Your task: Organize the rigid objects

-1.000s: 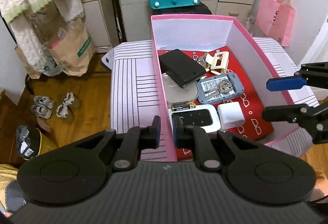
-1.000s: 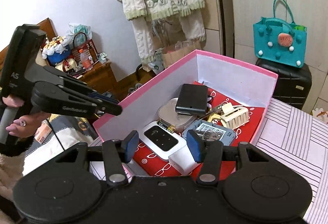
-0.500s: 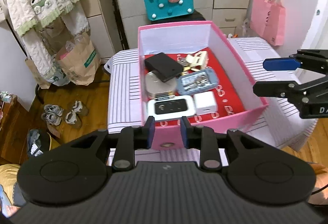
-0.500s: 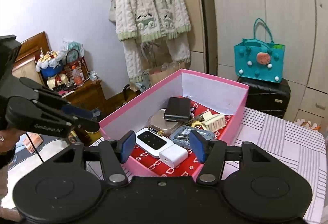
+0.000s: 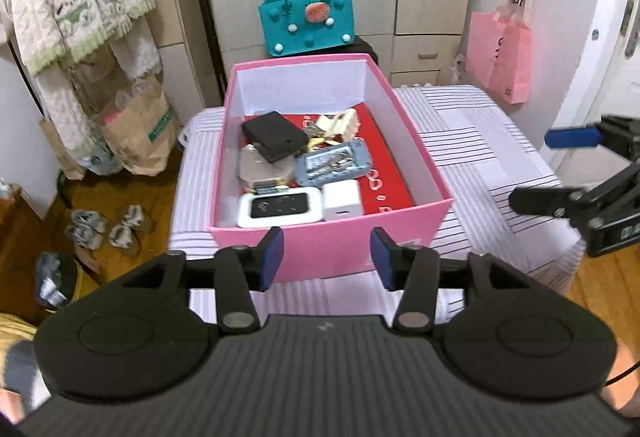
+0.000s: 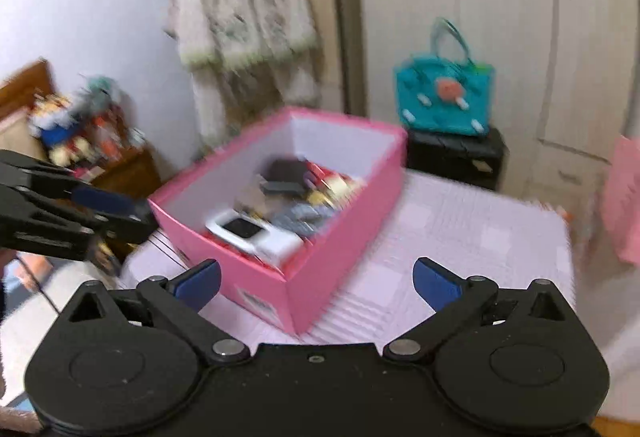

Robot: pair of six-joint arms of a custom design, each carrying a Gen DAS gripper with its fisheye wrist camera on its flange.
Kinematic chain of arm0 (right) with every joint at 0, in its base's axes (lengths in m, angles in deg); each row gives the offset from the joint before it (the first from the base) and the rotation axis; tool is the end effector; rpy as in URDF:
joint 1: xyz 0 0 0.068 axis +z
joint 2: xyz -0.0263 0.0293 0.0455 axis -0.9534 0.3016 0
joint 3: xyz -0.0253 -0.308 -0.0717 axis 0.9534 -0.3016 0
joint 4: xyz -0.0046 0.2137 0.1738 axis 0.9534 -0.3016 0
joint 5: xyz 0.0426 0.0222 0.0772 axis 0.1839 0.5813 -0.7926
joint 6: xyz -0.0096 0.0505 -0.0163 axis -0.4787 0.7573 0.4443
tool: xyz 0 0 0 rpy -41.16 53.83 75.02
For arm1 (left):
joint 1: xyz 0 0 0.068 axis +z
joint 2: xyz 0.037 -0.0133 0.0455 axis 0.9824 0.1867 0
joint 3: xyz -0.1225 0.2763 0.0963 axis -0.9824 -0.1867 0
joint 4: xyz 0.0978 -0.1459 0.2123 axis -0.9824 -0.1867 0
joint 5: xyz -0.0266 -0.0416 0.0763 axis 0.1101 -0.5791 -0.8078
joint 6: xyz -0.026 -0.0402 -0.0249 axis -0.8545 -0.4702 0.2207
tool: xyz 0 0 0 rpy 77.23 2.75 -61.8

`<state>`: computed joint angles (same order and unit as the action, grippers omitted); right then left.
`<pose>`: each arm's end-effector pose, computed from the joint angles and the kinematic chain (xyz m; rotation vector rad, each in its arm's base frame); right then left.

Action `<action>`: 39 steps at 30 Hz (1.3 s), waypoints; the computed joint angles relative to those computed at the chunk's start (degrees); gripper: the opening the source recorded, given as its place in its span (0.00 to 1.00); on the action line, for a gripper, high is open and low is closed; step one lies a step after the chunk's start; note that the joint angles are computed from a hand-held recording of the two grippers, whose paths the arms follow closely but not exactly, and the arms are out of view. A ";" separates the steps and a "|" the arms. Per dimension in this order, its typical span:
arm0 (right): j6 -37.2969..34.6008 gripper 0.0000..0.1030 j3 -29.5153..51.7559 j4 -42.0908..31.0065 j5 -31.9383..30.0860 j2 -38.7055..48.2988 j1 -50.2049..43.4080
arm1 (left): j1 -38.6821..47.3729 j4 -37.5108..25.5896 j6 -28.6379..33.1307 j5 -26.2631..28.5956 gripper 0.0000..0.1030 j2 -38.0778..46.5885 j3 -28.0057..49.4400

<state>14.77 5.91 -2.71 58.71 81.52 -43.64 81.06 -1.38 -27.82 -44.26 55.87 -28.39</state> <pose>0.1845 0.0907 0.1773 -0.0947 2.2518 0.1181 0.2314 -0.0070 0.1905 0.6563 2.2647 -0.2775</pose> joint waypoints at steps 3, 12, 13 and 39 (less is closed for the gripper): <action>-0.46 1.00 -1.56 -1.50 4.09 -2.53 2.09 | -1.06 3.65 -2.32 -0.43 0.50 0.02 -2.03; 10.03 1.00 -8.84 -1.50 20.10 -9.26 11.09 | -6.63 18.24 -9.58 -6.08 0.79 -3.67 -11.63; 11.97 1.00 -9.05 -2.07 22.36 -8.91 12.71 | -7.51 20.36 -10.23 -7.13 0.81 -4.29 -13.02; 61.78 1.00 -2.14 -39.78 46.46 -0.40 38.80 | -13.06 33.11 -20.28 -11.26 1.00 -0.50 -21.13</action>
